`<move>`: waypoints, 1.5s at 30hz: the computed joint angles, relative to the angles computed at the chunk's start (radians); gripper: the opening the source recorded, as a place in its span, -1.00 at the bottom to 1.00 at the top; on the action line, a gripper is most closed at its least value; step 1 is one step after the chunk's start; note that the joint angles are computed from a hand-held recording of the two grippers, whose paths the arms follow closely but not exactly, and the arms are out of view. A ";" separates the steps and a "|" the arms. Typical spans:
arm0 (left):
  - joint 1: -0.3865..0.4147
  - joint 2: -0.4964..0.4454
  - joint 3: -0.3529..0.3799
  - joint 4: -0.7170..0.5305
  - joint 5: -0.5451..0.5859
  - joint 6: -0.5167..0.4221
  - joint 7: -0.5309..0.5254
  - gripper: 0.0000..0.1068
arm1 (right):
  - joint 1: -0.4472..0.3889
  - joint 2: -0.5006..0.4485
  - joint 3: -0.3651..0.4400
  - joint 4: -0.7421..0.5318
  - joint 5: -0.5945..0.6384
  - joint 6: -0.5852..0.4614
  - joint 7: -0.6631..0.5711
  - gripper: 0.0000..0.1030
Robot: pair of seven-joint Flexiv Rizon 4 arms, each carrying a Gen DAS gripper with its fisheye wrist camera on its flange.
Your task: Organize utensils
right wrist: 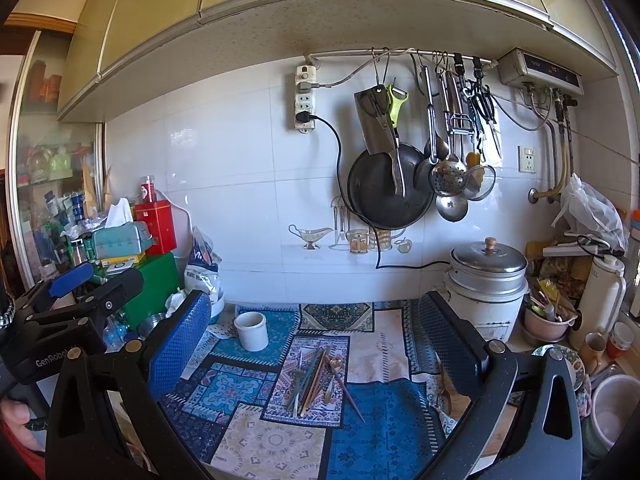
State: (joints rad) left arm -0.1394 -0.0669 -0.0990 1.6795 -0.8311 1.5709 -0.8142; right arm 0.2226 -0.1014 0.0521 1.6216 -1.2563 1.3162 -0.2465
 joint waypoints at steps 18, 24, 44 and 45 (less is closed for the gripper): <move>0.000 0.001 0.004 -0.004 0.001 -0.015 0.001 0.92 | -0.005 0.006 0.004 0.004 -0.005 -0.002 0.005 1.00; 0.000 0.000 0.005 -0.009 0.014 -0.020 -0.011 0.92 | -0.002 0.005 0.005 0.000 0.007 -0.007 -0.008 1.00; 0.033 -0.069 -0.017 -0.086 0.025 -0.070 0.001 0.92 | 0.023 -0.048 -0.012 -0.051 0.088 -0.047 -0.067 1.00; 0.034 -0.083 -0.011 -0.098 0.053 -0.068 -0.024 0.92 | 0.027 -0.055 -0.016 -0.057 0.095 -0.051 -0.074 1.00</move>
